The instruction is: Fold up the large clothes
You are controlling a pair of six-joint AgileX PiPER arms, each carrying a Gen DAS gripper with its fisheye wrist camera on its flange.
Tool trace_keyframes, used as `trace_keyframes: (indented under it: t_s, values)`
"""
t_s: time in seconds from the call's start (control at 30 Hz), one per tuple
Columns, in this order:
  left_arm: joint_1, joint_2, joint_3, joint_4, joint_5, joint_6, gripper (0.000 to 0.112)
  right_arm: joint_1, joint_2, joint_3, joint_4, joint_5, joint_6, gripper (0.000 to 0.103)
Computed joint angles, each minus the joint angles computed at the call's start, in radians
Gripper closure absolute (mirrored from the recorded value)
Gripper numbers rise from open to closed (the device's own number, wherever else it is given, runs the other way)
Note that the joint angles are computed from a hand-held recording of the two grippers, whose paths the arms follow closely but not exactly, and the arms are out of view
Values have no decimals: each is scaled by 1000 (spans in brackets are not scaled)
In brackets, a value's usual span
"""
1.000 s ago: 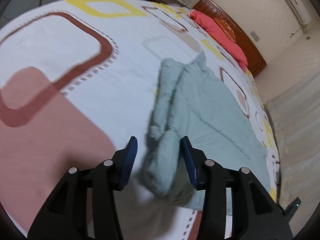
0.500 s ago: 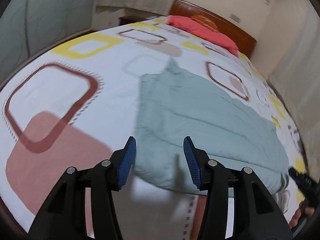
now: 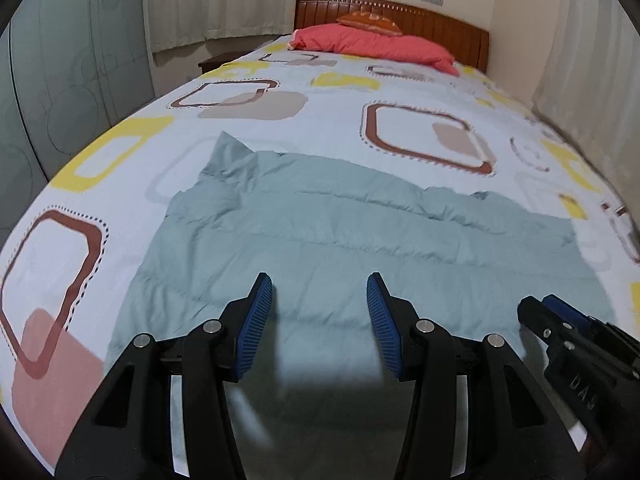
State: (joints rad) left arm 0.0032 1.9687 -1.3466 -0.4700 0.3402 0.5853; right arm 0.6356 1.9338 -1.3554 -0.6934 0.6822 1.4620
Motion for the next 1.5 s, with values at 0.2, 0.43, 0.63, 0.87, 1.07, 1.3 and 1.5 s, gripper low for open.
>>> trace_keyframes:
  t_s: [0.2, 0.43, 0.63, 0.87, 1.07, 1.3, 1.5]
  values:
    - [-52, 74, -9, 237, -80, -197, 64, -22, 98, -49, 65, -15, -61, 75]
    - [-26, 51, -34, 118, -26, -108, 69, -17, 89, -71, 63, 0, -62, 75]
    - [-28, 106, -130, 172, 8, -200, 69, -35, 141, -175, 60, 28, -105, 75]
    - [-50, 143, -121, 286, -42, -269, 72, -48, 197, -213, 109, 22, -153, 76]
    - [-31, 147, -119, 180, -47, -181, 74, -18, 189, -218, 61, 58, -127, 76]
    - [-30, 166, -129, 154, -44, -156, 74, -11, 228, -184, -28, 3, -20, 76]
    - [19, 155, -150, 3, 33, -30, 74, 9, 225, -169, -87, 14, 36, 76]
